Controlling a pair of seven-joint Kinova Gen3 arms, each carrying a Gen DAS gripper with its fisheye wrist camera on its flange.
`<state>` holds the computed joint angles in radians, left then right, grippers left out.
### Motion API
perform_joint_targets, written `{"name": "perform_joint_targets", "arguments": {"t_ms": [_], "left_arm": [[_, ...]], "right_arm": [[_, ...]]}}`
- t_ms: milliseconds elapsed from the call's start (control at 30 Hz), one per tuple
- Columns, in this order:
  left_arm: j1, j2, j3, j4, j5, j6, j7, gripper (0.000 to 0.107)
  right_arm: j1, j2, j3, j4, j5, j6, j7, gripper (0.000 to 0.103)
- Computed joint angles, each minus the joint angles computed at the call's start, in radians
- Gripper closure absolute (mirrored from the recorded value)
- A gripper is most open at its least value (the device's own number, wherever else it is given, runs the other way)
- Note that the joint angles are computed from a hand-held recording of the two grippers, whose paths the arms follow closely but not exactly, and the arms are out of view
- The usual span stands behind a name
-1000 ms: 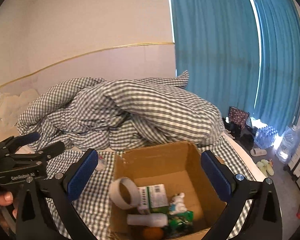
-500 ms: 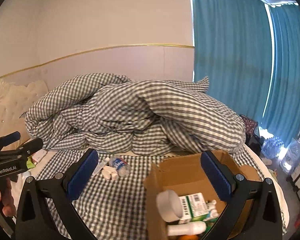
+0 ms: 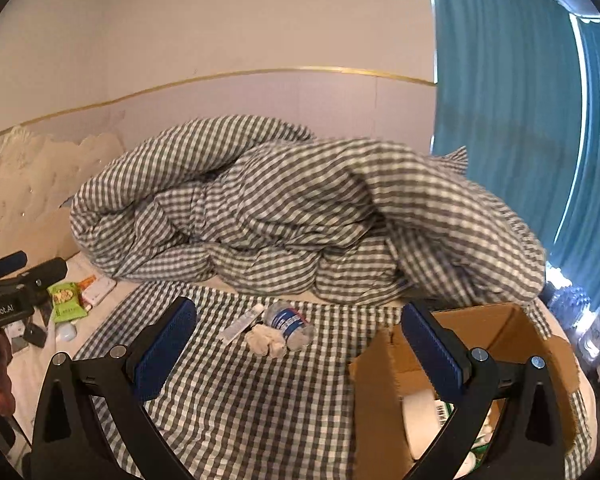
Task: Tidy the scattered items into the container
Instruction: 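Move both grippers back toward the toothpaste tube and toothpick canister, then grasp the toothpick canister with the right gripper while the left grasps the toothpaste tube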
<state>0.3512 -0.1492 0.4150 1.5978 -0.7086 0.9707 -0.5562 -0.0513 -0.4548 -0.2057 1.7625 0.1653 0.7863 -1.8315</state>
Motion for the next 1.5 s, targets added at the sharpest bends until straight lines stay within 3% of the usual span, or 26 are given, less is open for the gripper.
{"name": "perform_joint_targets", "arguments": {"t_ms": [200, 467, 567, 833, 1000, 1200, 1367, 1433, 1500], "left_arm": [[0.015, 0.048, -0.023, 0.007, 0.001, -0.035, -0.004, 0.004], [0.060, 0.132, -0.104, 0.015, 0.002, -0.107, -0.019, 0.004], [0.071, 0.167, -0.143, 0.014, 0.020, -0.140, -0.042, 0.004], [0.102, 0.257, -0.226, 0.010, 0.060, -0.207, -0.087, 0.004], [0.125, 0.301, -0.265, 0.011, 0.066, -0.241, -0.098, 0.004], [0.138, 0.360, -0.305, -0.002, 0.089, -0.279, -0.138, 0.004], [0.151, 0.393, -0.335, -0.009, 0.112, -0.305, -0.155, 0.004], [0.152, 0.402, -0.342, -0.012, 0.127, -0.315, -0.168, 0.004], [0.158, 0.413, -0.349, -0.016, 0.135, -0.321, -0.177, 0.004]], "right_arm": [[-0.030, 0.068, 0.034, 0.033, -0.022, -0.051, 0.021, 0.000], [-0.062, 0.223, 0.092, 0.016, -0.028, -0.091, 0.091, 0.000], [-0.087, 0.289, 0.141, -0.003, -0.086, -0.108, 0.161, 0.000], [-0.080, 0.494, 0.167, -0.115, -0.142, -0.086, 0.236, 0.000], [-0.083, 0.607, 0.177, -0.187, -0.120, -0.065, 0.222, 0.000], [-0.038, 0.706, 0.176, -0.241, -0.201, -0.045, 0.263, 0.001], [-0.035, 0.760, 0.174, -0.265, -0.212, -0.022, 0.295, 0.007], [-0.042, 0.773, 0.174, -0.267, -0.202, -0.021, 0.300, 0.012], [-0.041, 0.787, 0.166, -0.274, -0.207, -0.013, 0.318, 0.025]]}}
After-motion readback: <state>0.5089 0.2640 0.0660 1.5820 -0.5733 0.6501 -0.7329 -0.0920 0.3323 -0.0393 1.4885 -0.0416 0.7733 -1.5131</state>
